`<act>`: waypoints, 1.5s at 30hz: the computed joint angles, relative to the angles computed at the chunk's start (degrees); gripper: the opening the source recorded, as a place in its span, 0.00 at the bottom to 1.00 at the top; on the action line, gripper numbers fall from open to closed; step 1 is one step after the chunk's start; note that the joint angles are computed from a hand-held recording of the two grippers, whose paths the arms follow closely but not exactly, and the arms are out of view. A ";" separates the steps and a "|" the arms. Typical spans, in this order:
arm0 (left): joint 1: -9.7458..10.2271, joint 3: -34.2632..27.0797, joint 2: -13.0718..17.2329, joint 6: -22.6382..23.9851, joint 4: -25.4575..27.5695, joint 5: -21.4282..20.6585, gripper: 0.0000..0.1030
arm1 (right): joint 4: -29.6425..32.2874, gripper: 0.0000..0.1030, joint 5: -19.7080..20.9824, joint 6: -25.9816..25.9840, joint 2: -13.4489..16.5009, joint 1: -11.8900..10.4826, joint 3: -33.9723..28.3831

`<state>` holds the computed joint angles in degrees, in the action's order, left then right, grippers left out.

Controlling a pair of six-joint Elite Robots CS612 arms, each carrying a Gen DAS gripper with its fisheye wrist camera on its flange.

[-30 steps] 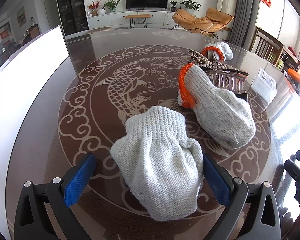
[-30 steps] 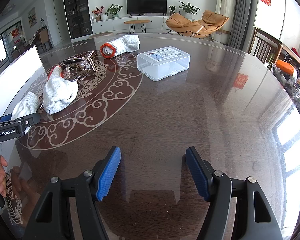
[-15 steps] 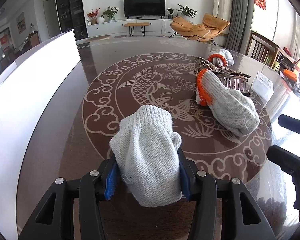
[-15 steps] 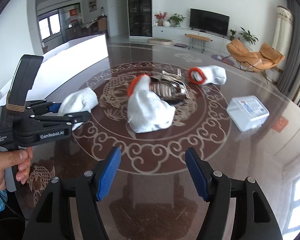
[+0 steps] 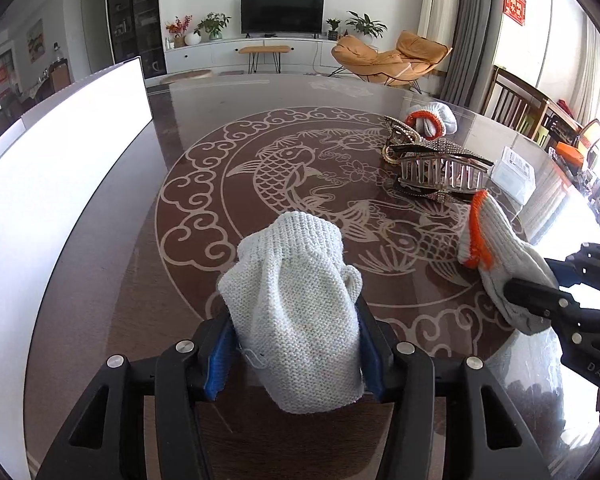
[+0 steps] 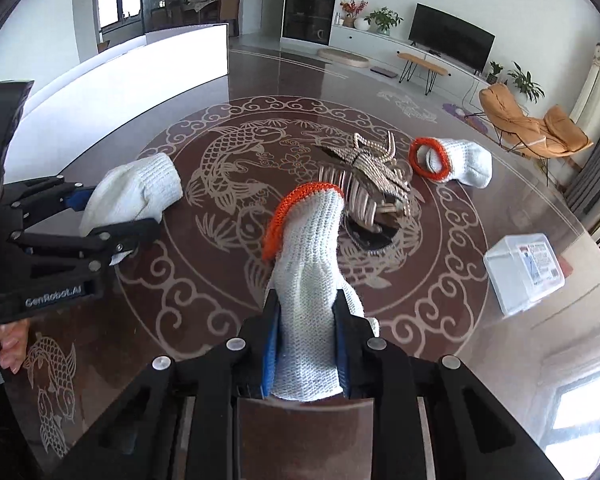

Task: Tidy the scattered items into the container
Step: 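Grasp the orange-cuffed white glove with the right tool, then carry both gloves over the cardboard container with both tools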

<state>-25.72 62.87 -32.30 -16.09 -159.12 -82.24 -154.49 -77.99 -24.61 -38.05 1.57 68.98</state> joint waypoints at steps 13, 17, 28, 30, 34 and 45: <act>-1.20 2.39 -1.54 4.83 1.40 -0.74 0.79 | -6.86 0.57 6.12 7.17 -8.43 -5.46 14.70; -1.44 1.82 -1.39 4.29 3.49 1.57 0.94 | -4.48 0.57 6.75 4.34 -7.66 -5.19 13.53; -1.10 0.53 -0.93 4.90 5.53 -0.21 0.97 | -4.82 0.60 6.58 3.55 -6.47 -4.62 13.10; -1.35 1.30 -1.29 6.80 3.62 -1.13 0.75 | -3.04 0.47 7.41 2.87 -6.64 -4.66 13.10; -1.62 1.40 -1.97 8.11 4.16 -5.32 0.33 | -4.76 0.28 6.75 5.66 -7.22 -4.74 14.12; -1.41 11.04 -7.63 -0.64 1.66 -13.74 0.33 | -5.82 0.28 11.75 15.35 -10.42 -5.48 18.73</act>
<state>-27.13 73.91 -39.94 -16.74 -157.46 -95.98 -160.31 -66.24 -9.26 -48.47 -3.91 87.71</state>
